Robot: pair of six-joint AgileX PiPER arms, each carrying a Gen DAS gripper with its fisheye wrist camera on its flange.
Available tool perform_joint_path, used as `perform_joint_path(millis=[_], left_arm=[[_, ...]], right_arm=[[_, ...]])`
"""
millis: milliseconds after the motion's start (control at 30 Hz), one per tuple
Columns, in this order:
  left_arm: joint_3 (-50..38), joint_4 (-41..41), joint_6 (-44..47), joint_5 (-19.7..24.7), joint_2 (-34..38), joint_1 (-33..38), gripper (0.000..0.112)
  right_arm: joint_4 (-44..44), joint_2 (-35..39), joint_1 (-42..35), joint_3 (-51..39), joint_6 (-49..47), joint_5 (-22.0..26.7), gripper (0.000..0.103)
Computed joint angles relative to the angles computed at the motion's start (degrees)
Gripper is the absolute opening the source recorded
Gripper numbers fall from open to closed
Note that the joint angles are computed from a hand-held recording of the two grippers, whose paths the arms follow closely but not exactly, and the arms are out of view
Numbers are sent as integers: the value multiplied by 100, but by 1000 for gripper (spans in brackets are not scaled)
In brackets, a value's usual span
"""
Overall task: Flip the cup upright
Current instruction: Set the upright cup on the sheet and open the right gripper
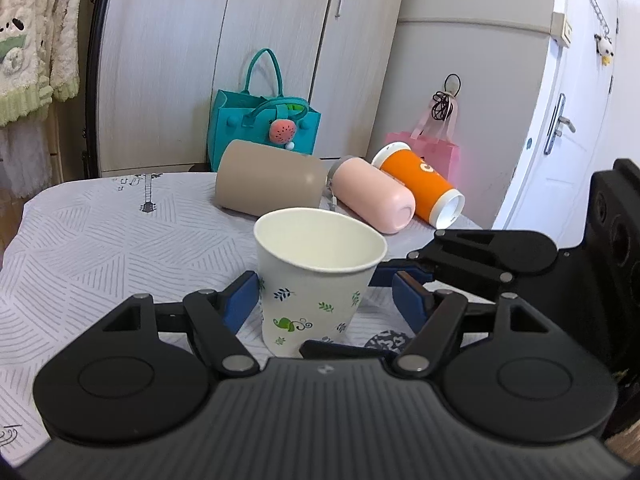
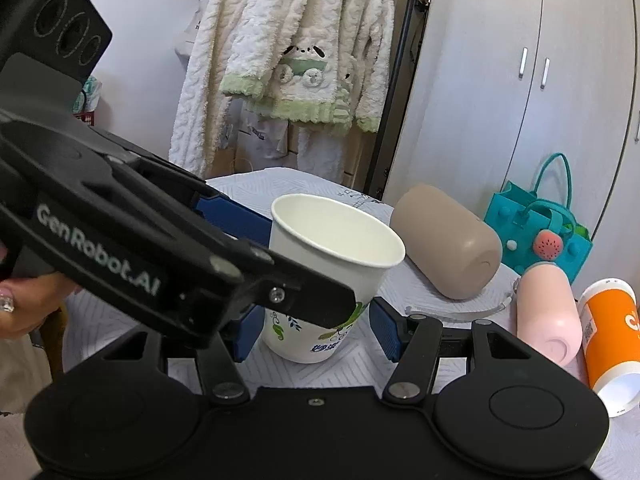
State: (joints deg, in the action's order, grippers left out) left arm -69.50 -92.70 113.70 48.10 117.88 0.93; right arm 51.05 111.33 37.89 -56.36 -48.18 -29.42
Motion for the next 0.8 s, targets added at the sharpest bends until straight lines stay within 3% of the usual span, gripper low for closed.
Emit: perform_joint_path(millis=[267,300,367,500,667,800], left_arm=[[199,-40,228,-102,-80,-10,71],[209,-48,205,-125,-95,-11,72],[289,-54,159,-182,-178,13,75],[549,10,137,-364,-476,68,88],[1178,-326,129,-667,-1107,144,97],[1872,-689,340,-899,-1816,152,102]], right_arm=[[-21,23,132,221,154,-341,64],[-22,23,153,250,200,-425,66],[218,15,276,325,145,-711,89],[224,-253,446,776,589,-980,90],[1121,-681,878,1222,671,-1374,94],[2429,-957,1409,1321,478,-1815,102]])
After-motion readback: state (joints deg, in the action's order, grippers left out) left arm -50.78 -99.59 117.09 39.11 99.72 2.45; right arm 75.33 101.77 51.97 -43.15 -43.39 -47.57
